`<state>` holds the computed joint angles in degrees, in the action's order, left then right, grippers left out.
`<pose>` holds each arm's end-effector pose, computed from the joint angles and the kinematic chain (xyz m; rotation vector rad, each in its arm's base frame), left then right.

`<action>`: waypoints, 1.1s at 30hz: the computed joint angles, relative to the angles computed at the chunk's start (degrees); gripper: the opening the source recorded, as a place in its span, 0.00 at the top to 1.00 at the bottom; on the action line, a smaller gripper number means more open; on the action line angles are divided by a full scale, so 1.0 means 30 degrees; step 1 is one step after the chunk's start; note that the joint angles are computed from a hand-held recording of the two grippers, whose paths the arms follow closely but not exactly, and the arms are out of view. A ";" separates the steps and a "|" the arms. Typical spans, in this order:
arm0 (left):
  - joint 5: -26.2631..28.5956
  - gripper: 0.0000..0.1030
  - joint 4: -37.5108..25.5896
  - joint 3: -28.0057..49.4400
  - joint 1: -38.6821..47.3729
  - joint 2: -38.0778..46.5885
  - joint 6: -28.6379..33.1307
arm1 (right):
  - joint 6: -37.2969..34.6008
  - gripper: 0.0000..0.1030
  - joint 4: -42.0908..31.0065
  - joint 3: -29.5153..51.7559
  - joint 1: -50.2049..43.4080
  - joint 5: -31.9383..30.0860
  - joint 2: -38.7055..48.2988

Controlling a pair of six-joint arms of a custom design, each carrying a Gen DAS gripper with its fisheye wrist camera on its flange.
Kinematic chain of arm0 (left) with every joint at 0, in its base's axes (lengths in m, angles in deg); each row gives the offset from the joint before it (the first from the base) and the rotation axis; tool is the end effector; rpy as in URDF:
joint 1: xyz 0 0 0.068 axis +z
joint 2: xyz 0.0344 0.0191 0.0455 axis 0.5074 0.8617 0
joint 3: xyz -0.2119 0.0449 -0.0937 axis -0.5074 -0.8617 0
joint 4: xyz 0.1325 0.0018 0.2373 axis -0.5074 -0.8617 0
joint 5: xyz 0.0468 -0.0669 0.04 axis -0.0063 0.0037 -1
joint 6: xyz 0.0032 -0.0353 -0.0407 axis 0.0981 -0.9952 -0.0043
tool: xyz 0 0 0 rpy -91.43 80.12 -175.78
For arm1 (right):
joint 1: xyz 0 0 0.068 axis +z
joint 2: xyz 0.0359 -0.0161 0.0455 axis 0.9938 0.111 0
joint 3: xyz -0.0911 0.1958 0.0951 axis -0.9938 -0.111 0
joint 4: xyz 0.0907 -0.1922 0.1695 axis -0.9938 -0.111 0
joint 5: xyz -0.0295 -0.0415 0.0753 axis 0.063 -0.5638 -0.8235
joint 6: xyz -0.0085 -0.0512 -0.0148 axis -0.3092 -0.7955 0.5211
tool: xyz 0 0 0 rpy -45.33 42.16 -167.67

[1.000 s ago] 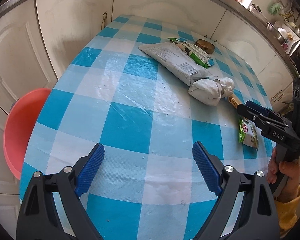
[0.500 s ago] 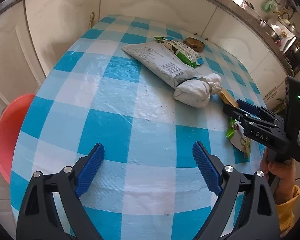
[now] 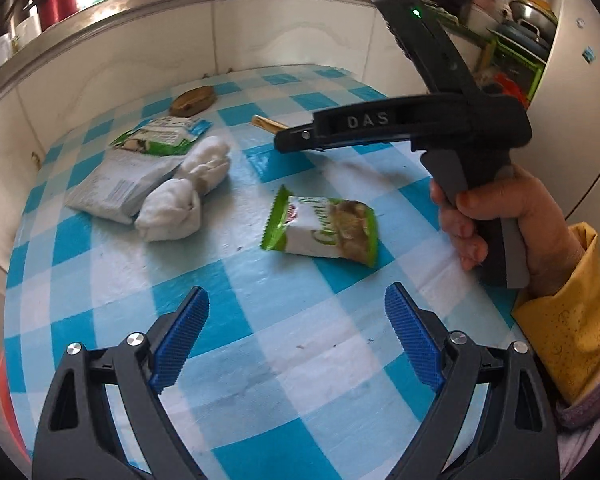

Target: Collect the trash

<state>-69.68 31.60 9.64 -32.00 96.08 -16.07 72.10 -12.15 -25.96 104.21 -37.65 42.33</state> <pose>0.1259 -0.2209 0.1404 0.6892 2.4104 -0.2950 0.2217 0.0926 0.1196 -0.1633 2.4238 0.6183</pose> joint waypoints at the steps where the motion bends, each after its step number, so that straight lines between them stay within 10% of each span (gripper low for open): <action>1: -0.0020 0.12 0.0188 0.0565 -0.0109 0.0911 0.0297 | 0.0067 0.39 0.0074 -0.0103 -0.0304 -0.0340 -0.0096; 18: 0.1128 0.13 0.1850 0.4911 0.1401 0.7352 0.1508 | 0.0268 0.39 0.0698 -0.0975 -0.2090 -0.2040 -0.0578; 33: 0.0447 0.81 0.3315 0.2713 0.2815 0.5456 -0.0747 | 0.0297 0.39 0.0936 -0.1094 -0.2100 -0.1733 -0.0565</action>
